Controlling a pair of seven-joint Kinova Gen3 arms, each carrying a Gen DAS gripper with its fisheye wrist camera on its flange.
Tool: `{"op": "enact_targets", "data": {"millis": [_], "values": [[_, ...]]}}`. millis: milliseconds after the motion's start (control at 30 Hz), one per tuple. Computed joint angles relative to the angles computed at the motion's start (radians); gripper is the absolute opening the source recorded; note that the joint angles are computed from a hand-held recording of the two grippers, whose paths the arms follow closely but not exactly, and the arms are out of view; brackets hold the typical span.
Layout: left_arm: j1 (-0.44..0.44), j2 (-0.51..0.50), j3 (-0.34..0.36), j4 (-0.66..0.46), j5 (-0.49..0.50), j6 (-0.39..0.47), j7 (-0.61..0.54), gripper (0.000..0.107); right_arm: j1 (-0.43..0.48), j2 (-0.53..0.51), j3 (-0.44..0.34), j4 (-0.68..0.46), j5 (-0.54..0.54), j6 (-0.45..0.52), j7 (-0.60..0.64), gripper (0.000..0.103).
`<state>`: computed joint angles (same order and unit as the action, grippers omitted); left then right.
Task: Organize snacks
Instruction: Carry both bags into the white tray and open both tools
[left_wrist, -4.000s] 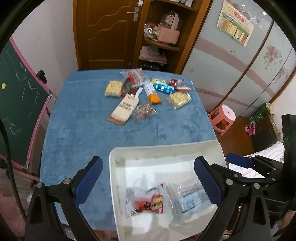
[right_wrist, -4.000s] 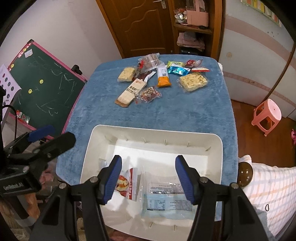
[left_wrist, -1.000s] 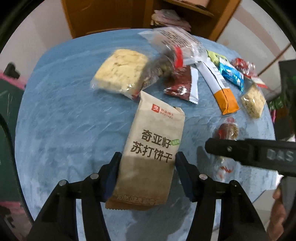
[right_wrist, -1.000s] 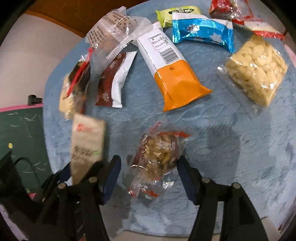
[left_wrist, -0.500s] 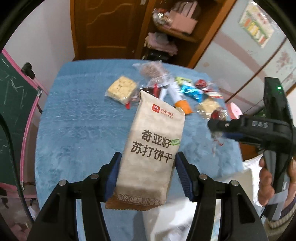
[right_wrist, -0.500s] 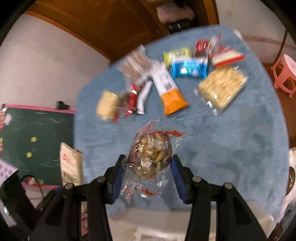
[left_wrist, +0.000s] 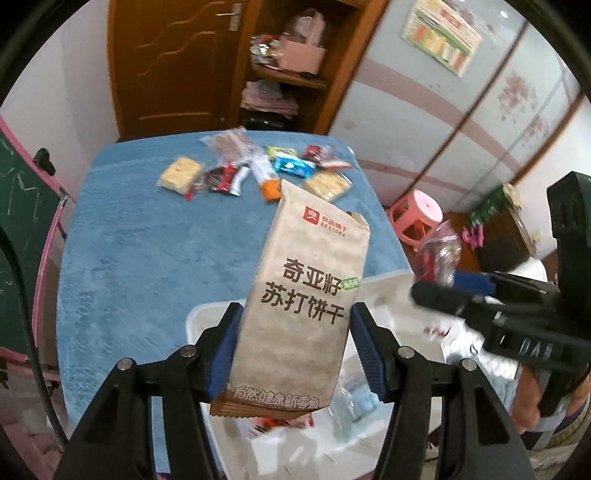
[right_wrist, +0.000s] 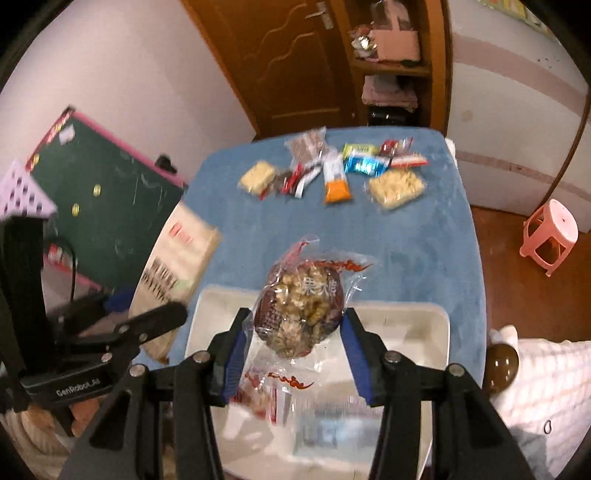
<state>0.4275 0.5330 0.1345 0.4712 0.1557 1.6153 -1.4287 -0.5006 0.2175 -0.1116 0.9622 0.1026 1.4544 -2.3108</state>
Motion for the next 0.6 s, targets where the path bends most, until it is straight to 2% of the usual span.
{"op": "enact_targets", "data": {"millis": [133, 433, 500, 567, 600], "values": [[0.054, -0.027, -0.005, 0.055, -0.038, -0.004, -0.016, 0.058, -0.012, -0.022, -0.014, 0.047, -0.020, 0.017, -0.023, 0.050], [0.085, -0.027, 0.001, 0.075, -0.057, 0.042, -0.014, 0.058, -0.033, -0.025, -0.020, 0.074, -0.013, 0.098, -0.075, 0.053], [0.083, -0.028, 0.002, 0.083, -0.052, 0.048, -0.004, 0.064, -0.028, -0.032, -0.020, 0.090, -0.021, 0.099, -0.094, 0.054], [0.078, -0.036, 0.004, 0.101, -0.040, 0.043, 0.011, 0.083, -0.024, -0.043, -0.022, 0.108, -0.026, 0.090, -0.106, 0.054], [0.076, -0.046, 0.003, 0.120, -0.039, 0.029, 0.016, 0.084, -0.023, -0.047, -0.024, 0.114, -0.025, 0.087, -0.115, 0.054]]}}
